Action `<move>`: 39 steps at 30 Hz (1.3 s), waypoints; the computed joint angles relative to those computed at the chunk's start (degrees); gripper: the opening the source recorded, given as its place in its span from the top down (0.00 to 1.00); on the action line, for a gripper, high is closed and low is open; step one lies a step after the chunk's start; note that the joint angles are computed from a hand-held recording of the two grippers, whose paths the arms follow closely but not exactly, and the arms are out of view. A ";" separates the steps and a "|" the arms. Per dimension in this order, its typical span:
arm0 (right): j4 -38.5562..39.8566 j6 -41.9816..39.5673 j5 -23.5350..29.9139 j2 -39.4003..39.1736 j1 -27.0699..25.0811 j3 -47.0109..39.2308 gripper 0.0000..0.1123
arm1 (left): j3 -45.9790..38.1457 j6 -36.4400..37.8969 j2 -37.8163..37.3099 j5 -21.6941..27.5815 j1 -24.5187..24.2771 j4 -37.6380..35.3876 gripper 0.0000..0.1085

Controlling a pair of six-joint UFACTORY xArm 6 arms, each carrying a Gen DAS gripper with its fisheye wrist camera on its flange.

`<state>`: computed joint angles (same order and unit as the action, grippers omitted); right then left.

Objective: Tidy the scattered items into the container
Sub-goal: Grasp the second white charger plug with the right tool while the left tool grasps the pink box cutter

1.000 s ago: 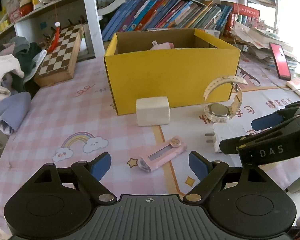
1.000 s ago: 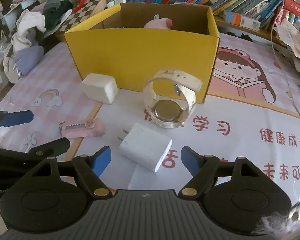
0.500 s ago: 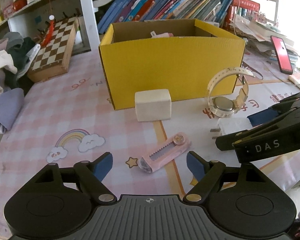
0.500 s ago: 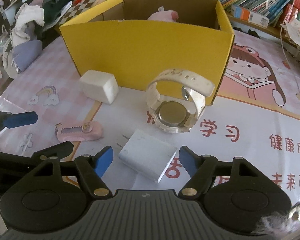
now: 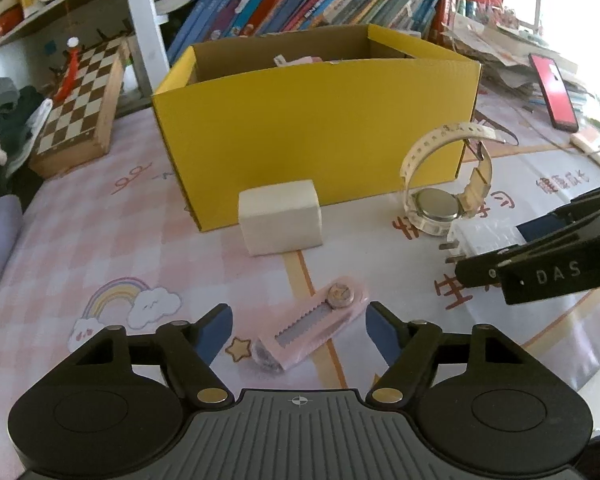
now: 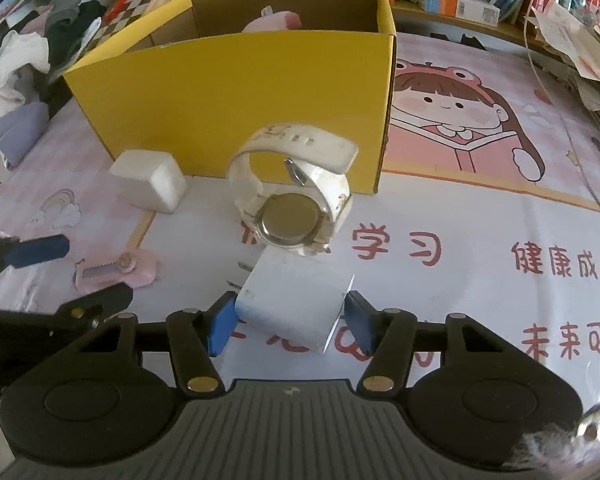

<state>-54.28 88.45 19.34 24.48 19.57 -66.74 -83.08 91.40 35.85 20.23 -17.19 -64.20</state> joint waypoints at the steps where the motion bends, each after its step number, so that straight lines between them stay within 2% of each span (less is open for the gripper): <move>1: -0.27 0.11 -0.23 -0.16 -0.08 0.24 0.51 | -0.19 0.01 0.17 0.22 -0.14 0.35 0.32; 3: -0.41 0.06 -0.52 -0.08 -0.22 0.18 0.51 | -0.31 0.47 0.41 0.50 -0.41 1.31 0.33; 5: -0.77 0.13 -0.76 -0.19 -0.31 0.39 0.51 | -0.28 0.44 0.67 0.46 -0.56 2.79 0.39; 9: -0.84 -0.08 -1.14 -0.52 -0.25 0.85 0.51 | -1.77 -3.11 1.53 2.47 0.08 5.28 0.46; 12: -1.41 0.61 -1.43 -1.02 -0.30 1.40 0.52 | -2.63 -6.22 1.72 5.04 0.89 6.97 0.65; 13: -1.80 1.06 -1.50 -1.22 -0.30 1.61 0.52 | -2.62 -7.06 1.63 5.15 0.96 7.15 0.75; 14: -2.10 1.49 -1.53 -1.36 -0.27 1.78 0.53 | -2.41 -7.03 1.53 4.42 0.83 7.23 0.79; 20: -4.56 5.02 -0.66 -2.36 0.10 2.52 0.54 | -2.60 -10.83 1.17 6.39 1.88 8.76 0.79; 24: -7.59 8.30 0.11 -3.05 0.46 2.65 0.54 | -1.71 -9.82 -0.12 6.64 2.53 6.42 0.79; 30: -7.67 7.04 -1.54 -2.42 0.80 2.03 0.54 | -0.14 -5.36 -1.78 6.46 2.99 1.65 0.79; 39: -7.65 5.79 -0.98 -2.04 1.52 0.94 0.54 | 0.97 -3.36 -2.95 7.15 3.38 -0.21 0.79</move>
<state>-61.93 94.24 18.37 22.44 21.09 -65.80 -82.11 88.05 32.90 27.38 -13.81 -64.42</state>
